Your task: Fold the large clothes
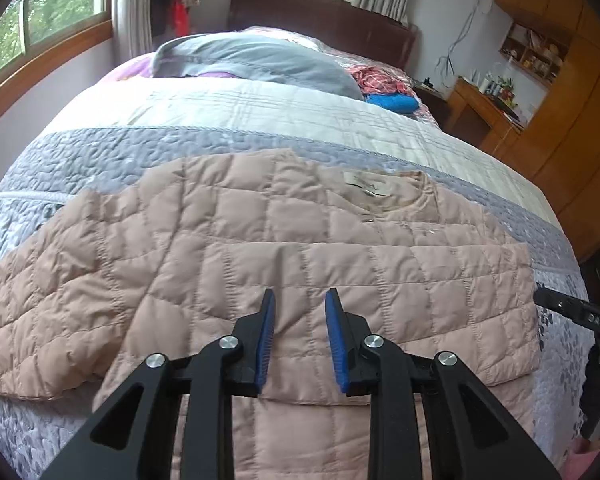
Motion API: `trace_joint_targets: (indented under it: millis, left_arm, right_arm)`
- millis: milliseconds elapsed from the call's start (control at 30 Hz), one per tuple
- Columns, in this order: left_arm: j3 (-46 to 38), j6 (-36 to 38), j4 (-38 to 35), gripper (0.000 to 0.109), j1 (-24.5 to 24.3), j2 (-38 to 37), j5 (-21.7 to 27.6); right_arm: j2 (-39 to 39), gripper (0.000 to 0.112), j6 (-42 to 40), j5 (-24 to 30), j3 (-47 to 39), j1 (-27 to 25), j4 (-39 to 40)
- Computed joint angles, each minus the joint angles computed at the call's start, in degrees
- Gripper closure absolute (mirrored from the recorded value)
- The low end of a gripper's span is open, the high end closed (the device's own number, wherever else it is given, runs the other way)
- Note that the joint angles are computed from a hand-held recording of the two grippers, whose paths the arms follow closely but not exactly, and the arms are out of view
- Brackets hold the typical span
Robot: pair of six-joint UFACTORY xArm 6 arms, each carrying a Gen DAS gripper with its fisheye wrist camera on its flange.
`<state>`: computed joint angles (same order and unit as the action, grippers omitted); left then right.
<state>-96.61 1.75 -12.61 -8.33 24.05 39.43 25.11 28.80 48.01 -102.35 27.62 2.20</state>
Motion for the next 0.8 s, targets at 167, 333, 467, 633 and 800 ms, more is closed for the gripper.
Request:
trace_joint_targets:
  millis: [167, 333, 467, 633, 800]
  left_arm:
    - [-11.23, -3.69, 3.21, 0.083, -1.21, 9.53, 6.94]
    - [-14.5, -0.2, -1.98, 0.083, 0.18, 13.55, 8.88]
    - [-14.56, -0.16, -1.89, 0.083, 0.42, 12.96, 9.94]
    - [0.56, 1.73, -1.68, 0.083, 0.33, 1.18, 2.1]
    - [9.61, 3.09, -1.76, 0.083, -0.04, -4.95, -1.51]
  right_arm:
    - [11.57, 0.075, 0.57, 5.08, -14.82, -0.58, 1.4]
    - [15.4, 0.078, 0.14, 5.29, -16.73, -1.7, 4.26]
    - [14.01, 0.077, 0.26, 4.26, -14.81, -1.74, 5.21]
    - [1.97, 0.075, -4.87, -1.64, 0.1, -0.14, 8.99]
    - [-5.11, 0.075, -5.08, -3.65, 9.21, 3.13, 6.99]
